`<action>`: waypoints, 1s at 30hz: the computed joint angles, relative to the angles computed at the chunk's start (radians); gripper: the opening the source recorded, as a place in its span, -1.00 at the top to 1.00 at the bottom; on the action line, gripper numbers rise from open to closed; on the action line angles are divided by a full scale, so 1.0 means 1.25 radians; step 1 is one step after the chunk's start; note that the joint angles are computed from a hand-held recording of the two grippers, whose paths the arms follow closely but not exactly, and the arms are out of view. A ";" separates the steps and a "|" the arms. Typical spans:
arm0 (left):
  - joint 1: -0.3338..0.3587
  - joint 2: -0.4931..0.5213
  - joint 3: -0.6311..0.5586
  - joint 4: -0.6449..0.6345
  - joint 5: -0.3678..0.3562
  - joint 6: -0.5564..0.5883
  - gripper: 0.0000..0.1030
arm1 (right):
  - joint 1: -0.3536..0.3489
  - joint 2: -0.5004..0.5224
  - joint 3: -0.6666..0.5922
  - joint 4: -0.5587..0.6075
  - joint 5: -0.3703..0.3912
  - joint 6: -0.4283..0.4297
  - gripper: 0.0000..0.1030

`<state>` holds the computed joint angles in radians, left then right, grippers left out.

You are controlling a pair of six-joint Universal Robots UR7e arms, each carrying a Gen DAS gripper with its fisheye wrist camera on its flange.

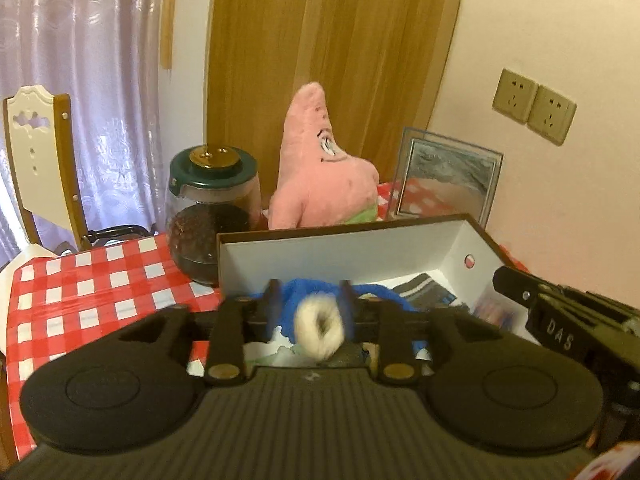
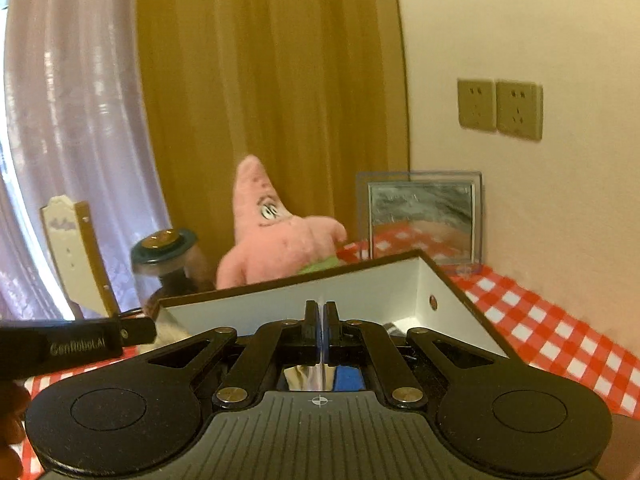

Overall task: Organize soft objects
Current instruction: 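Lower the card packet and cream ring into the box and open both tools, then move the left tool to the white cloth while the right tool approaches the cotton swab bag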

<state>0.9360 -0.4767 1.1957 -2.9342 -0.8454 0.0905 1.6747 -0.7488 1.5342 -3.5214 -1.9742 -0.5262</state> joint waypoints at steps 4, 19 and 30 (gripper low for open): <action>0.009 0.010 -0.015 0.022 -0.002 0.002 0.19 | -0.006 -0.003 -0.003 0.012 0.005 0.015 -0.15; -0.016 -0.144 0.245 -0.023 0.052 -0.103 0.19 | 0.001 -0.127 0.186 0.091 0.088 -0.003 -0.19; -0.072 -0.247 0.431 -0.056 0.094 -0.180 0.19 | -0.011 -0.234 0.336 0.137 0.099 -0.004 -0.20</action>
